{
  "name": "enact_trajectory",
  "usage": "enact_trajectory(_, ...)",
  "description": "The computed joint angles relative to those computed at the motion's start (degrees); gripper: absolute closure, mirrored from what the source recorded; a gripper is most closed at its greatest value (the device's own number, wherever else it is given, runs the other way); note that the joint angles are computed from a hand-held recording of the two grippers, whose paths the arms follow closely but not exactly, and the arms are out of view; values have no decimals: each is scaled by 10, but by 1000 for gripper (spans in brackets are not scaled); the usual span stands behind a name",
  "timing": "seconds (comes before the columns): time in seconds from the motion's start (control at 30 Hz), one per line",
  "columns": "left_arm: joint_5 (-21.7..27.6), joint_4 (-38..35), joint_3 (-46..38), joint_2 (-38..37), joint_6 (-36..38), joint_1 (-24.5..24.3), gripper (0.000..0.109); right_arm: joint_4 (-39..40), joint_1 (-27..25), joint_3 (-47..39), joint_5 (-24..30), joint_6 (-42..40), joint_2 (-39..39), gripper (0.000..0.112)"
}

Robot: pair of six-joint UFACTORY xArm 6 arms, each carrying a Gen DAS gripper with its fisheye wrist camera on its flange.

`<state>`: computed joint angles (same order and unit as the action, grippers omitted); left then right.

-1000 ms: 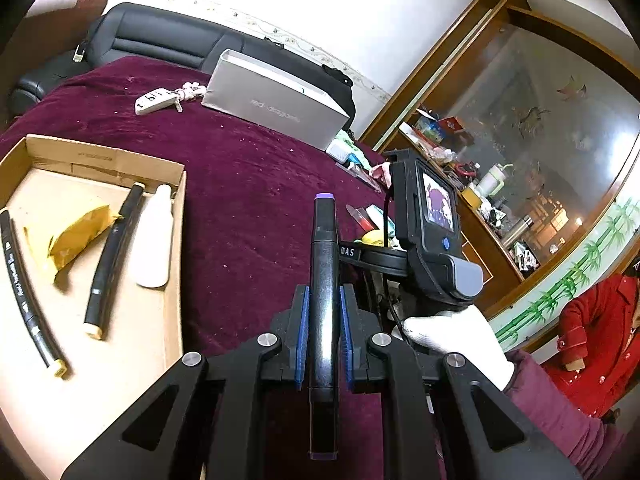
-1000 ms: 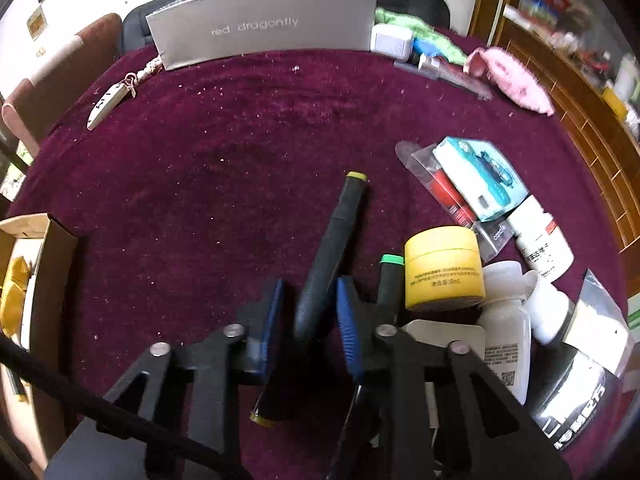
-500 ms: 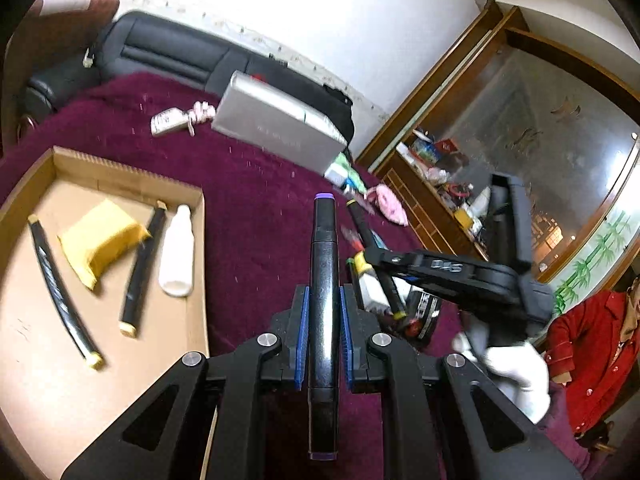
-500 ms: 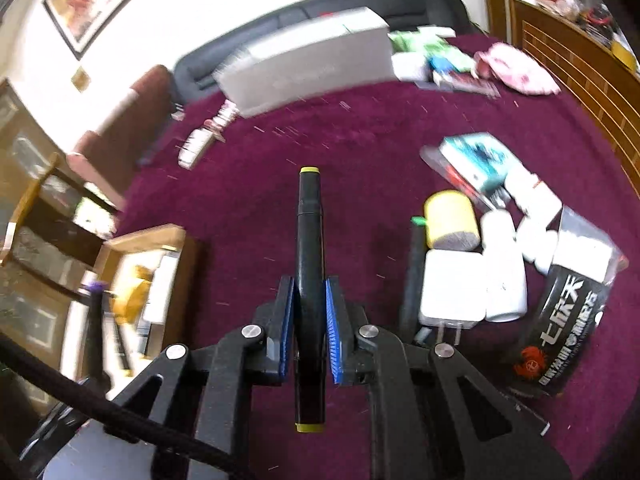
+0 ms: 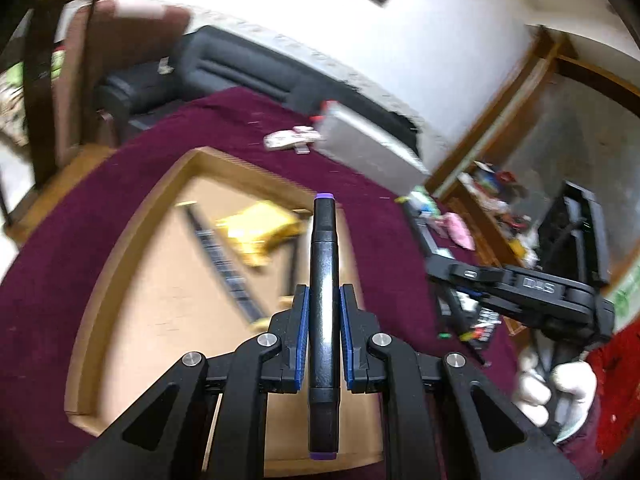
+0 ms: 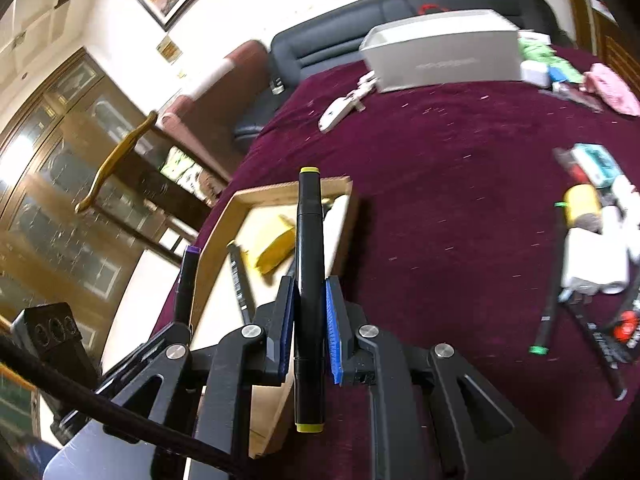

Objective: Organize objects
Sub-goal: 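Lower both held markers into the cardboard tray and open both tools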

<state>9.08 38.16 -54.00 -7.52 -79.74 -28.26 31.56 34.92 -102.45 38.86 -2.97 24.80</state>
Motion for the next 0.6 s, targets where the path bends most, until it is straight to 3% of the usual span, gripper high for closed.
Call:
enact_trajectory(0.17,34,-59,32,-18,54,25,97,7,18,-50,32,-4,43,99)
enact_trajectory(0.37,104,-227,-12,26,226,38,97,8,29,-151,89,21,120,99)
enact_trajectory(0.47,129,-286,-40,54,276,44,97,7,32,-193,112,36,152,99)
enact_trajectory(0.6,157,-306,-74,80,299,51,97,-3,36,-250,140,56,191,99)
